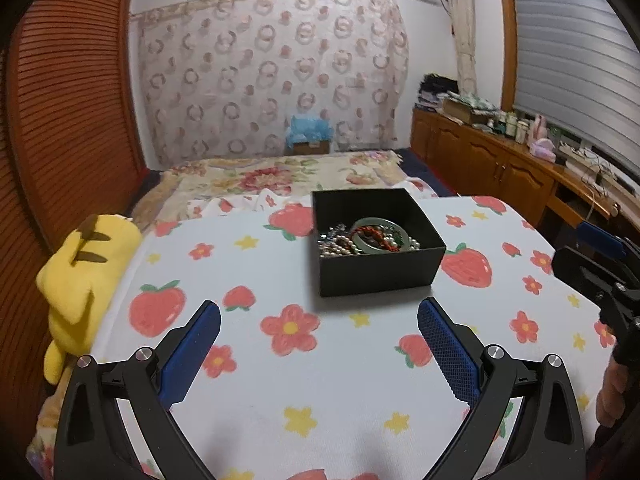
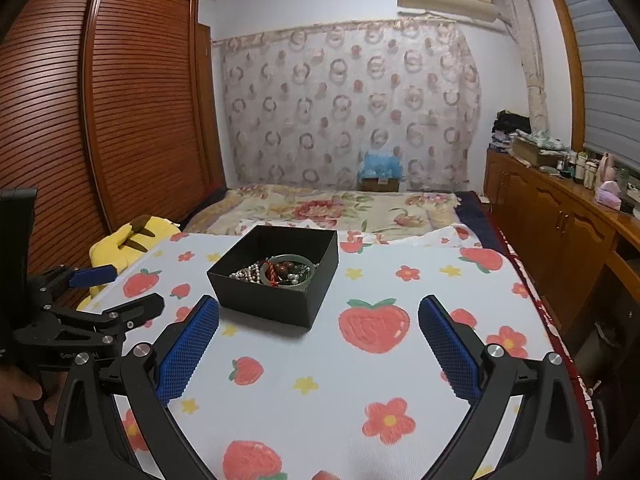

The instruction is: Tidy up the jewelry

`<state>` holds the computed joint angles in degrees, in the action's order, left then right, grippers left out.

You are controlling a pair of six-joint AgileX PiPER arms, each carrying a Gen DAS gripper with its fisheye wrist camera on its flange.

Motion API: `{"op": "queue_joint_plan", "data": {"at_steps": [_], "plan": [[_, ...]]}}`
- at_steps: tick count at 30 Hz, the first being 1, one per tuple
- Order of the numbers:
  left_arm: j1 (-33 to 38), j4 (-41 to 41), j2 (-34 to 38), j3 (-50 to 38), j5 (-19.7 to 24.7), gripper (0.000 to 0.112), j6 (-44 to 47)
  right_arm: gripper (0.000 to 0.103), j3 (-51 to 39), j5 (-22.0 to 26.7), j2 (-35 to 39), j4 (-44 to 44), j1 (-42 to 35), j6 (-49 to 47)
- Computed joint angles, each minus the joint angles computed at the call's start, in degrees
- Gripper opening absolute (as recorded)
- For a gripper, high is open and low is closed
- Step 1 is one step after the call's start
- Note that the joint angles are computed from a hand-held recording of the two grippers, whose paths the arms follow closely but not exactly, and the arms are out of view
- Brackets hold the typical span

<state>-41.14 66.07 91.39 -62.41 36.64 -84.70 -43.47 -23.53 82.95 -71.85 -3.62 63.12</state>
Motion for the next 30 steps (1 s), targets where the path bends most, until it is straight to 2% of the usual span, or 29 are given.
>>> {"op": "queue_joint_plan", "data": {"at_steps": [11,30], "plan": [[-3.8,4.4,-4.2,3.6,4.8,0.095,-5.4,0.1,3.9,-1.6,-3.9,2.9,-0.9,-2.1],[-4.5,6.8,-5.1,5.2,4.8,0.095,-8.8,0.1,4.0,-0.9,-3.1,5.6,0.1,-4.6]]}}
